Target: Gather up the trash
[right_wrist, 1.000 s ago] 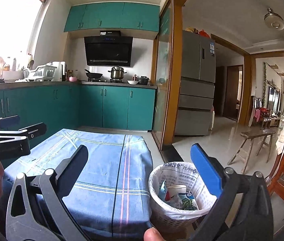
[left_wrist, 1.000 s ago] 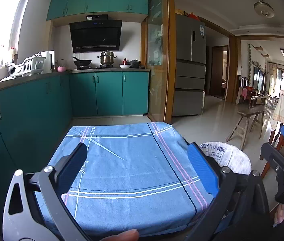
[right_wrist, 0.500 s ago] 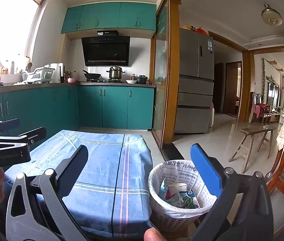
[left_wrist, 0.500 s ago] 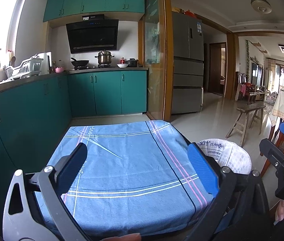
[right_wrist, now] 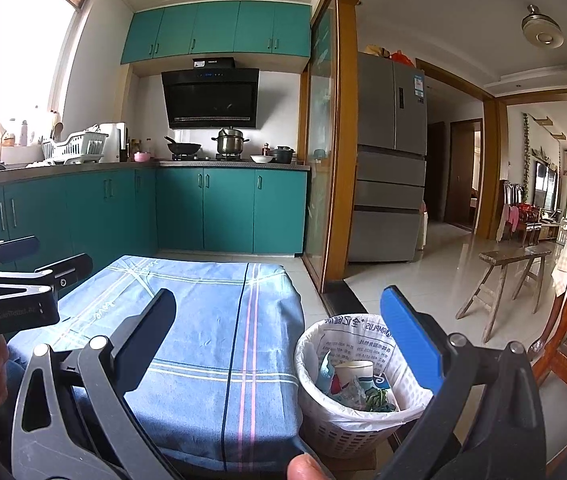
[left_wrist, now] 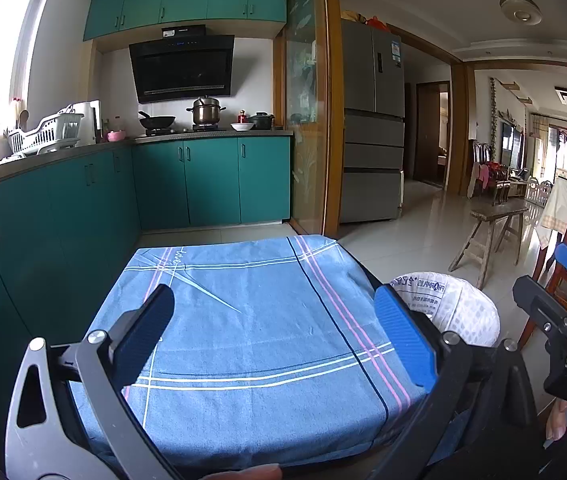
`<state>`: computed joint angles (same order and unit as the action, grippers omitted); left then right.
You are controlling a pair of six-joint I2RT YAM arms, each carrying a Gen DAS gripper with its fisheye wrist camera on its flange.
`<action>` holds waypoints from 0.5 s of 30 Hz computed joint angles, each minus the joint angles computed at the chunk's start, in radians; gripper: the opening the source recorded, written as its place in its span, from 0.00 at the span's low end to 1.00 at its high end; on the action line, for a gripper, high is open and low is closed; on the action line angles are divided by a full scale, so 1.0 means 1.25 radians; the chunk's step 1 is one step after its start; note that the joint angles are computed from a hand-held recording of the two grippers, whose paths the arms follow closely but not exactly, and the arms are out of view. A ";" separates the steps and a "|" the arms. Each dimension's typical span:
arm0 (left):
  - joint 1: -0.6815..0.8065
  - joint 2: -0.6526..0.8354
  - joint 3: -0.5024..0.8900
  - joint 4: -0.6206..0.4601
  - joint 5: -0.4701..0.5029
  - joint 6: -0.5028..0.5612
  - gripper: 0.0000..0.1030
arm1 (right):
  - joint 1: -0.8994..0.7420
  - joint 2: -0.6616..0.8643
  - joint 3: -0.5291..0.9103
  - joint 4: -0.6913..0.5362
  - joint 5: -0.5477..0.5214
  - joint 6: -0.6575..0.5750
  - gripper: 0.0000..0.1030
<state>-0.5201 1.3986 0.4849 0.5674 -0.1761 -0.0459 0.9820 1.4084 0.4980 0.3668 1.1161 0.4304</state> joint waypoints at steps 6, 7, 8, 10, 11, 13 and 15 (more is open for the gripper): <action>0.003 -0.001 0.003 -0.008 0.004 -0.006 0.97 | -0.001 -0.003 -0.006 0.011 0.004 -0.007 0.97; 0.004 -0.001 0.004 -0.009 0.006 -0.007 0.97 | -0.002 -0.003 -0.006 0.011 0.003 -0.007 0.97; 0.005 -0.001 0.004 -0.009 0.007 -0.008 0.97 | -0.002 0.000 -0.005 0.011 0.002 -0.006 0.97; 0.006 -0.001 0.004 -0.010 0.009 -0.009 0.97 | -0.002 0.000 -0.006 0.012 0.002 -0.006 0.97; 0.005 0.000 0.005 -0.010 0.009 -0.009 0.97 | -0.002 0.000 -0.006 0.012 0.002 -0.006 0.97; 0.006 0.001 0.007 -0.012 0.011 -0.009 0.97 | -0.003 0.004 -0.006 0.021 0.001 -0.012 0.97; 0.006 0.005 0.009 -0.012 0.013 -0.009 0.97 | -0.003 0.009 -0.007 0.028 -0.001 -0.016 0.97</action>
<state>-0.5120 1.4044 0.4961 0.5522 -0.1596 -0.0568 0.9776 1.4192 0.4893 0.4020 1.1147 0.4099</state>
